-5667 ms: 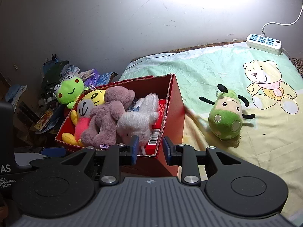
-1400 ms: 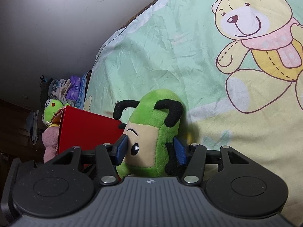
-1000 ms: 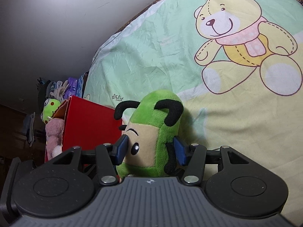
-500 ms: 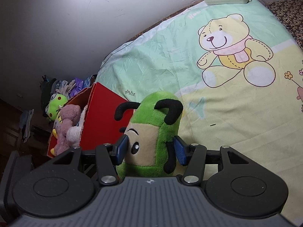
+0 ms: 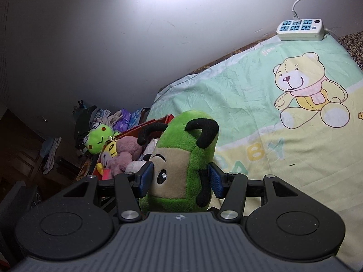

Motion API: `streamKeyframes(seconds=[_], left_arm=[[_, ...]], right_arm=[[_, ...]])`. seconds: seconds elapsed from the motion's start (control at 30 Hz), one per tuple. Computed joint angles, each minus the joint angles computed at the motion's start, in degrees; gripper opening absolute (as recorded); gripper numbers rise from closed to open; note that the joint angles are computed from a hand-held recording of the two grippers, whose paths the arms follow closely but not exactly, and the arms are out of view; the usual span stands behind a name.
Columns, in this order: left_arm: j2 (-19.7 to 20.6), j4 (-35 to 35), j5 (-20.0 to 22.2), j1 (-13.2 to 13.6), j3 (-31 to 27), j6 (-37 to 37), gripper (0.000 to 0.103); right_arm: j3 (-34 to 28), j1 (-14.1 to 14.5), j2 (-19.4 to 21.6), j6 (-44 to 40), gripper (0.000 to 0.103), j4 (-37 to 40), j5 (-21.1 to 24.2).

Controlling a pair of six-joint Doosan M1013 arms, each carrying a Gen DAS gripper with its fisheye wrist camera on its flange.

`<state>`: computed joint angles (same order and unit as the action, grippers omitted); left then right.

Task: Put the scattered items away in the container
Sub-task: 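Lift the green bee plush and carry it over the red box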

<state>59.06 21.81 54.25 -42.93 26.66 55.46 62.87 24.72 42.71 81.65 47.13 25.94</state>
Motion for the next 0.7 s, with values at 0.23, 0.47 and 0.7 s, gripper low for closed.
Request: streamKeyframes(seconds=[0.23,0.47,0.7], left_arm=[[-5.9,1.9,-5.1,1.6,9.8,-1.2,0.072],[-9.9,2.6,-8.3,3.7,17.0,-2.1,0.072],[-11.0,0.6,-9.3,5.8,19.2,0.9,0.072]], right_arm=[[-4.5,2.5,2.2,3.4,0.055,-2.5,-1.6],[-11.8,4.7,6.3,9.9,0.055,-7.6,-0.7],[-18.4,6.0,10.2,18.4,0.056,-13.7,0.8]])
